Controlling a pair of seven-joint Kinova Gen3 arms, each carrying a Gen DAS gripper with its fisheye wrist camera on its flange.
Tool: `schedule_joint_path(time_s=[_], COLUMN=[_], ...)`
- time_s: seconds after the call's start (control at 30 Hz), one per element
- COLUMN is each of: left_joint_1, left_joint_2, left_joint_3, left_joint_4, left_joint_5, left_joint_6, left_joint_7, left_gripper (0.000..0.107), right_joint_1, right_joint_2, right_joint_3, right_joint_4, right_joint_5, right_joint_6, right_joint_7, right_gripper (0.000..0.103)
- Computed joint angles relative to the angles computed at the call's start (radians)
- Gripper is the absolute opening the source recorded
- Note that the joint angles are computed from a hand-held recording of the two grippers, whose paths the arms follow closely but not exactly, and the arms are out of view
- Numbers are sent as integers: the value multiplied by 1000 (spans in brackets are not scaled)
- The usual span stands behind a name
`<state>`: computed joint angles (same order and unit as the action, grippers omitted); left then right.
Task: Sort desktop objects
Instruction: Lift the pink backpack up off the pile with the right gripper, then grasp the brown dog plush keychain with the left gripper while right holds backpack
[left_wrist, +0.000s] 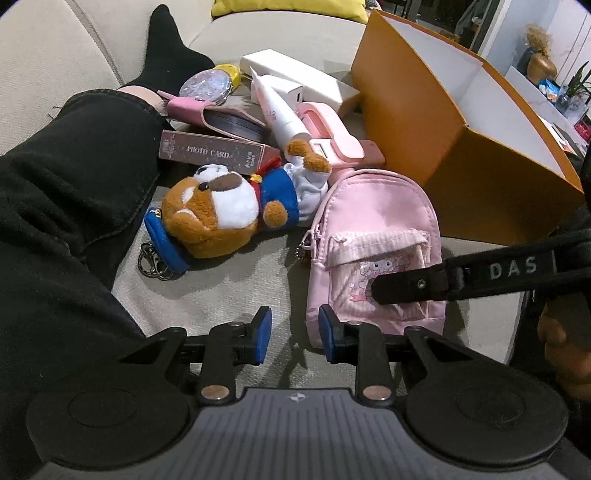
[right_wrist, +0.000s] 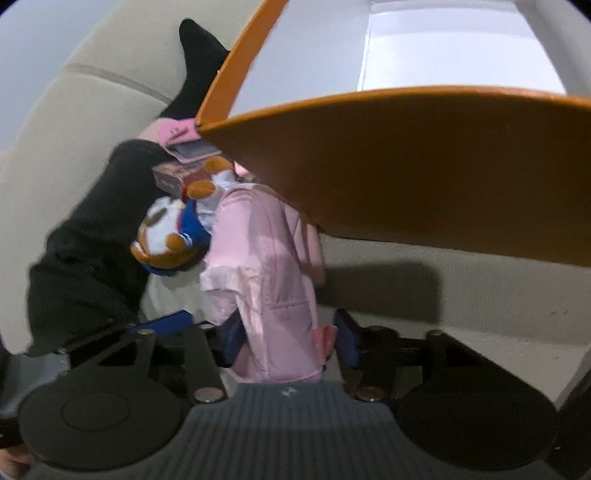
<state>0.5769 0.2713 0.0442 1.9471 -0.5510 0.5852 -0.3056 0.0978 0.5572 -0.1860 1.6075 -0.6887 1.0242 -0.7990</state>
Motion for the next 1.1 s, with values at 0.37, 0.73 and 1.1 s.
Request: schedule_joint_path(time_s=[0.37, 0.73, 1.1], left_joint_1=[17, -70, -56], left_joint_2=[-61, -47, -14], left_joint_3=[-31, -40, -107], left_joint_4=[32, 47, 54], left_joint_5=[-113, -50, 11], left_joint_6=[-4, -144, -187], left_joint_7=[287, 445, 454], left_gripper=[41, 60, 39], right_joint_1=[-58, -159, -152], right_joint_2=[-183, -228, -211], right_joint_3=[-1, 70, 53], right_joint_4=[104, 45, 51], right_joint_5=[72, 336, 364], right_joint_6=[-150, -139, -143], right_joint_7=[210, 224, 196], right_gripper=[29, 30, 44])
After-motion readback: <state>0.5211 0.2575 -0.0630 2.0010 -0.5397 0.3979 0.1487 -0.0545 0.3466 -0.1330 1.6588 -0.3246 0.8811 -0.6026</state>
